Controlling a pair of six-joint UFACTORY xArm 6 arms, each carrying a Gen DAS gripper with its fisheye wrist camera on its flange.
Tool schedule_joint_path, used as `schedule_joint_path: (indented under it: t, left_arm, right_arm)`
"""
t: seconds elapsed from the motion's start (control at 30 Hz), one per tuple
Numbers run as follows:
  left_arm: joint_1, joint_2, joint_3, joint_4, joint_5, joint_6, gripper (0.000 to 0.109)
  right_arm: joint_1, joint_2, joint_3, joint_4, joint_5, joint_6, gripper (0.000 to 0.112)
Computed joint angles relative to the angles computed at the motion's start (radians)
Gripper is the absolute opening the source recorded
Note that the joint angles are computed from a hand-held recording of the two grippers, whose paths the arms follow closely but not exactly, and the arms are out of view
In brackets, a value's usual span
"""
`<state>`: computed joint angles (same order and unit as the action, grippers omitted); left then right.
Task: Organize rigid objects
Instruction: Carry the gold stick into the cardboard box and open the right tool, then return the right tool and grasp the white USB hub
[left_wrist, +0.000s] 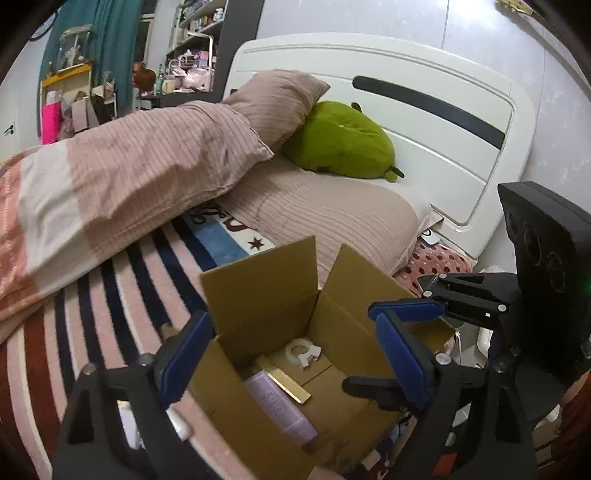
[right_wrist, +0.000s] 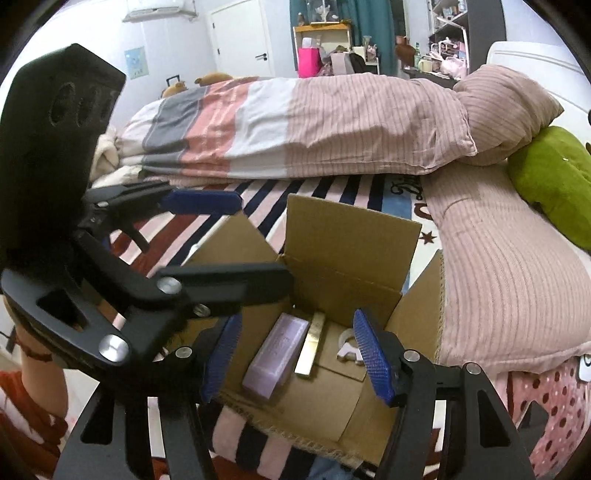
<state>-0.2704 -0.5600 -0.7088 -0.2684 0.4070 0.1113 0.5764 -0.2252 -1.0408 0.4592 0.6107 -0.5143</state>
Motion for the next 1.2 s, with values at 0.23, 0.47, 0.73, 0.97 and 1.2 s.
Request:
schedule_joint_path:
  t: [0.23, 0.47, 0.73, 0.97, 1.2]
  left_arm:
    - [0.056, -0.174, 0.099, -0.027, 0.031, 0.027, 0.091]
    - [0.241, -0.375, 0.202, -0.072, 0.106, 0.089, 0.091]
    - [0.583, -0.563, 0.361, -0.130, 0.176, 0.218, 0.091]
    - [0.782, -0.604, 0.475, -0.352, 0.269, 0.438, 0.091]
    - [0.790, -0.572, 0.512, -0.375, 0.258, 0.450, 0.091]
  right_arm:
    - [0.055, -0.030, 0.010, -0.137, -0.002, 0.117, 0.060]
    - [0.200, -0.010, -0.025, -0.241, -0.060, 0.200, 0.060]
    - [0.365, 0.165, -0.161, -0.093, -0.099, 0.064, 0.060]
    - [0.411, 0.358, -0.255, -0.087, -0.080, 0.136, 0.059]
    - [0.387, 0.517, -0.290, -0.288, -0.175, 0.400, 0.055]
